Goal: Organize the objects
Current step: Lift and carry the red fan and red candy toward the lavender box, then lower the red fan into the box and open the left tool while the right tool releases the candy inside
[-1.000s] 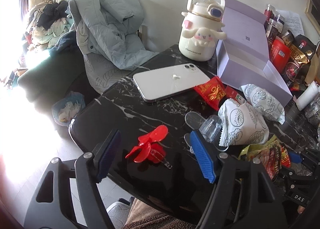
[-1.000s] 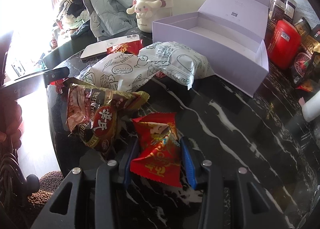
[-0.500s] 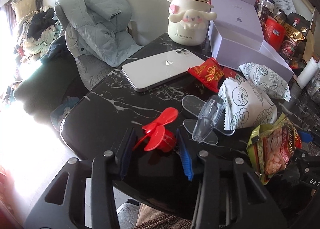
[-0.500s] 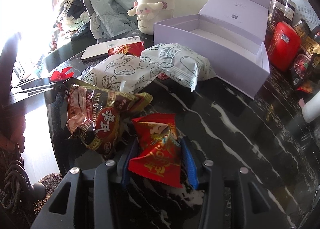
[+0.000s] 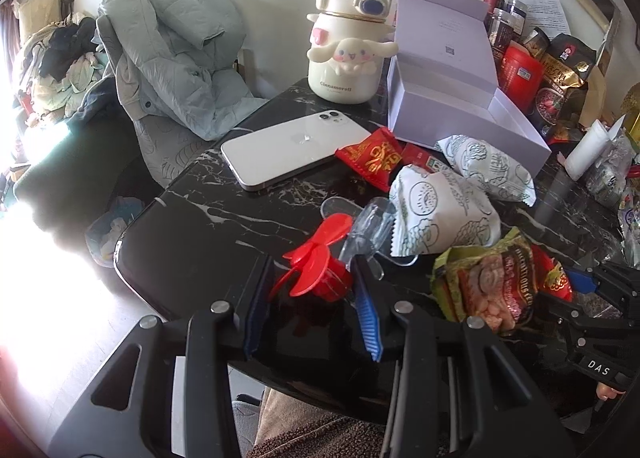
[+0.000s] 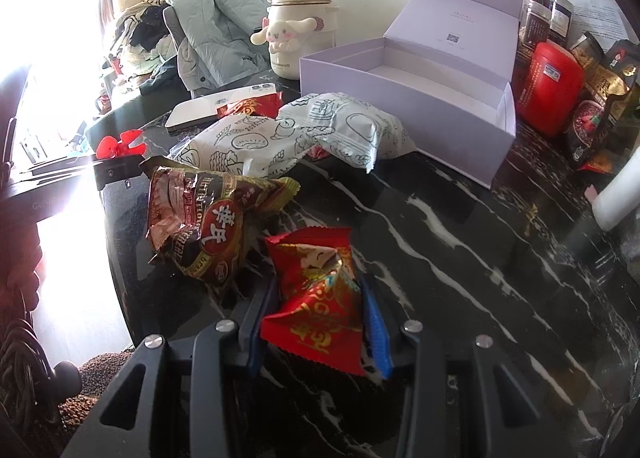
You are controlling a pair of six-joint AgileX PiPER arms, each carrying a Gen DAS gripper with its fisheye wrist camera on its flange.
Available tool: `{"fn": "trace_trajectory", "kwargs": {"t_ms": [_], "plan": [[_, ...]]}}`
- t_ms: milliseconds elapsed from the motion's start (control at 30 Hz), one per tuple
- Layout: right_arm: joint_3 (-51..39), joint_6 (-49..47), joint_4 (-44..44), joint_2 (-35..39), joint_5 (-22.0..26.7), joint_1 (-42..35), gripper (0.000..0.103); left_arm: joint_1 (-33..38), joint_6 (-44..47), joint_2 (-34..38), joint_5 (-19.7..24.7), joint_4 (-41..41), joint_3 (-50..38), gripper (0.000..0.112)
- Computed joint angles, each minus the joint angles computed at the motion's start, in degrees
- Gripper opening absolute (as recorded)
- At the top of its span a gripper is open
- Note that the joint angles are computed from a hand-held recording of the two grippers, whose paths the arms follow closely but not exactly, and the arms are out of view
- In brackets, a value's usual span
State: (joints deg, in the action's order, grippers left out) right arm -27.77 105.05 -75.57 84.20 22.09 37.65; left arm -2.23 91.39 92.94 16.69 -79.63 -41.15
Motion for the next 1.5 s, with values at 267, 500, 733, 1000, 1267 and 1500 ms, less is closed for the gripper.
{"fn": "trace_trajectory", "kwargs": {"t_ms": [267,500,733,1000,1267,1500], "plan": [[1.6,-6.6,5.0,-9.3,5.7,1.0,0.042,-4.1,-7.4,-4.3,1.2,6.8,-1.8,0.038],[-0.7,-19.5,9.6,-14.4,4.0,-5.6,0.042,-8.8,-19.4,-4.5,2.0,17.8,-7.8,0.038],[-5.3,-36.2,18.2,-15.3,-0.5,-14.1,0.042,-12.8,-33.9,-1.1,4.3,32.1,-16.8,0.038],[-10.8,-53.7,29.5,-12.5,-5.5,-24.0,0.042,-15.7,-44.3,5.8,8.3,41.5,-28.9,0.038],[-16.8,-72.4,44.0,-6.9,-8.8,-30.6,0.042,-18.0,-52.6,12.4,11.0,49.7,-39.5,0.038],[-22.4,-86.1,54.8,-2.1,-9.5,-33.5,0.042,-19.0,-56.9,18.6,15.0,54.7,-49.4,0.038]]}}
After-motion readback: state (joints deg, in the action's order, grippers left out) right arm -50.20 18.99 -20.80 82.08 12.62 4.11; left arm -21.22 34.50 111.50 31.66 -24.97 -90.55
